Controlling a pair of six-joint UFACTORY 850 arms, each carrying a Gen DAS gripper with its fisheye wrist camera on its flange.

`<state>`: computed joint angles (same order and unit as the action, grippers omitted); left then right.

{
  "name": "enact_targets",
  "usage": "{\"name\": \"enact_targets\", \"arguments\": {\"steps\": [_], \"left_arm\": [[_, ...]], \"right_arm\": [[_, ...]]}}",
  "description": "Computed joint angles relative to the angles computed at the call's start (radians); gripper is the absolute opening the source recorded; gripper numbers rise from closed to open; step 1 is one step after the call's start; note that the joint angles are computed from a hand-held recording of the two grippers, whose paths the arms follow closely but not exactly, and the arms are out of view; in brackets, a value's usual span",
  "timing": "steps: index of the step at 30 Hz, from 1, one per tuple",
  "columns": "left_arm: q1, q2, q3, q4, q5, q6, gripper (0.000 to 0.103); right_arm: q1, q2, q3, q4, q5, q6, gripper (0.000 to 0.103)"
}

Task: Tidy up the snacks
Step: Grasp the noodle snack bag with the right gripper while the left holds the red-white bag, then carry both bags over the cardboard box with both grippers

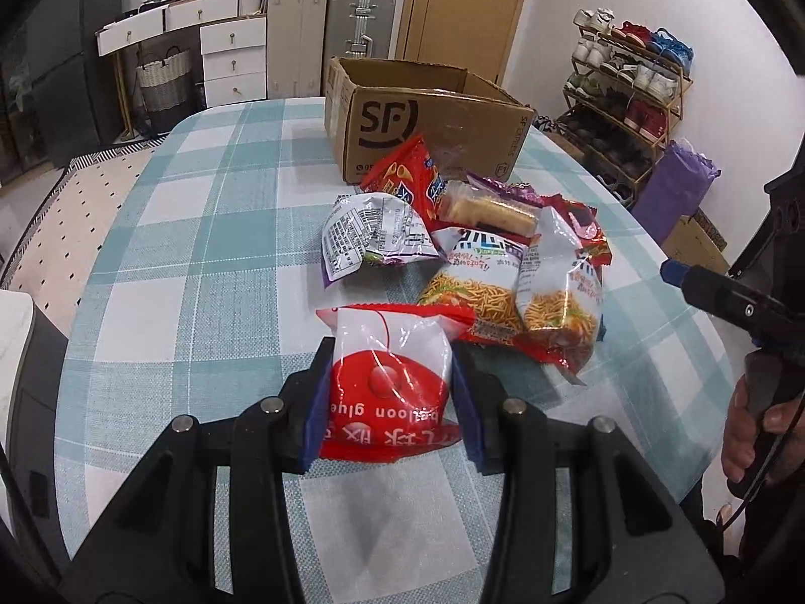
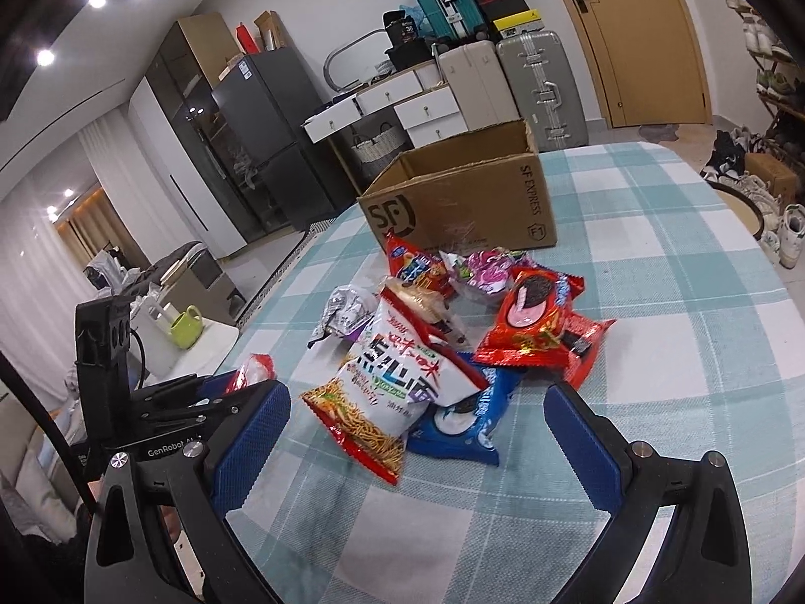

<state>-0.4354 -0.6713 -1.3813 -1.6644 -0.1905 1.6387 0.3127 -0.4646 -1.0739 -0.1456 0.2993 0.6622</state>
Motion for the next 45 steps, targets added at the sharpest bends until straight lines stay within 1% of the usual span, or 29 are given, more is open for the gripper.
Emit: {"name": "enact_targets", "arguments": {"steps": [1,3,4,7,11,14,15,16,17,20,23,27,30,32,34,35,36,38,39,40,45], "left_arm": [[0.001,0.001,0.001,-0.007,0.001,0.01,0.04],[0.003,0.002,0.006,-0.065,-0.006,0.074,0.04],[0.005,-0.001,0.005,-0.064,-0.007,0.074,0.04],[0.013,-0.008,0.002,-0.023,-0.018,0.017,0.04],[0.018,-0.005,0.011,-0.051,-0.018,0.039,0.04],[0.021,-0.003,0.014,-0.031,-0.024,0.018,0.04],[0.022,-0.005,0.013,-0.03,-0.026,0.019,0.04],[0.023,-0.007,0.013,-0.028,-0.027,0.018,0.04],[0.024,-0.01,0.012,-0.014,-0.029,0.003,0.04],[0.029,-0.016,0.009,0.014,-0.037,-0.031,0.04],[0.034,-0.015,0.012,-0.001,-0.04,-0.02,0.04],[0.041,-0.02,0.011,0.015,-0.047,-0.048,0.04],[0.044,-0.026,0.005,0.043,-0.054,-0.08,0.04],[0.044,-0.029,0.003,0.055,-0.055,-0.093,0.04],[0.044,-0.029,0.002,0.056,-0.058,-0.094,0.04],[0.043,-0.029,0.003,0.052,-0.057,-0.091,0.04],[0.044,-0.028,0.004,0.048,-0.058,-0.087,0.04],[0.044,-0.026,0.007,0.037,-0.059,-0.077,0.04],[0.044,-0.025,0.009,0.033,-0.057,-0.072,0.04],[0.044,-0.025,0.009,0.036,-0.057,-0.076,0.04],[0.041,-0.019,0.013,0.027,-0.056,-0.073,0.04]], "right_arm": [[0.0,-0.004,-0.003,-0.042,0.002,0.039,0.103],[0.002,-0.016,-0.017,-0.099,-0.006,0.092,0.103],[0.003,-0.023,-0.025,-0.138,-0.009,0.126,0.103],[0.005,-0.045,-0.049,-0.231,-0.018,0.219,0.103],[0.005,-0.075,-0.083,-0.367,-0.017,0.367,0.103],[0.007,-0.101,-0.115,-0.456,-0.029,0.455,0.102],[0.006,-0.112,-0.129,-0.522,-0.032,0.521,0.101],[0.003,-0.12,-0.138,-0.571,-0.026,0.571,0.097],[0.0,-0.13,-0.148,-0.621,-0.016,0.623,0.095],[-0.006,-0.155,-0.178,-0.72,-0.014,0.743,0.094],[-0.009,-0.171,-0.2,-0.78,-0.024,0.821,0.094],[-0.014,-0.197,-0.239,-0.86,-0.033,0.91,0.093],[-0.014,-0.217,-0.27,-0.935,-0.052,0.982,0.087],[-0.015,-0.233,-0.295,-1.017,-0.056,1.058,0.081],[-0.014,-0.25,-0.319,-1.111,-0.06,1.146,0.065],[-0.012,-0.26,-0.33,-1.159,-0.066,1.192,0.063],[-0.01,-0.264,-0.333,-1.171,-0.066,1.2,0.062],[-0.002,-0.264,-0.332,-1.129,-0.088,1.137,0.058],[0.002,-0.263,-0.331,-1.137,-0.098,1.129,0.048],[0.003,-0.262,-0.328,-1.126,-0.091,1.109,0.048],[0.006,-0.233,-0.283,-0.93,-0.078,0.891,0.042]]}}
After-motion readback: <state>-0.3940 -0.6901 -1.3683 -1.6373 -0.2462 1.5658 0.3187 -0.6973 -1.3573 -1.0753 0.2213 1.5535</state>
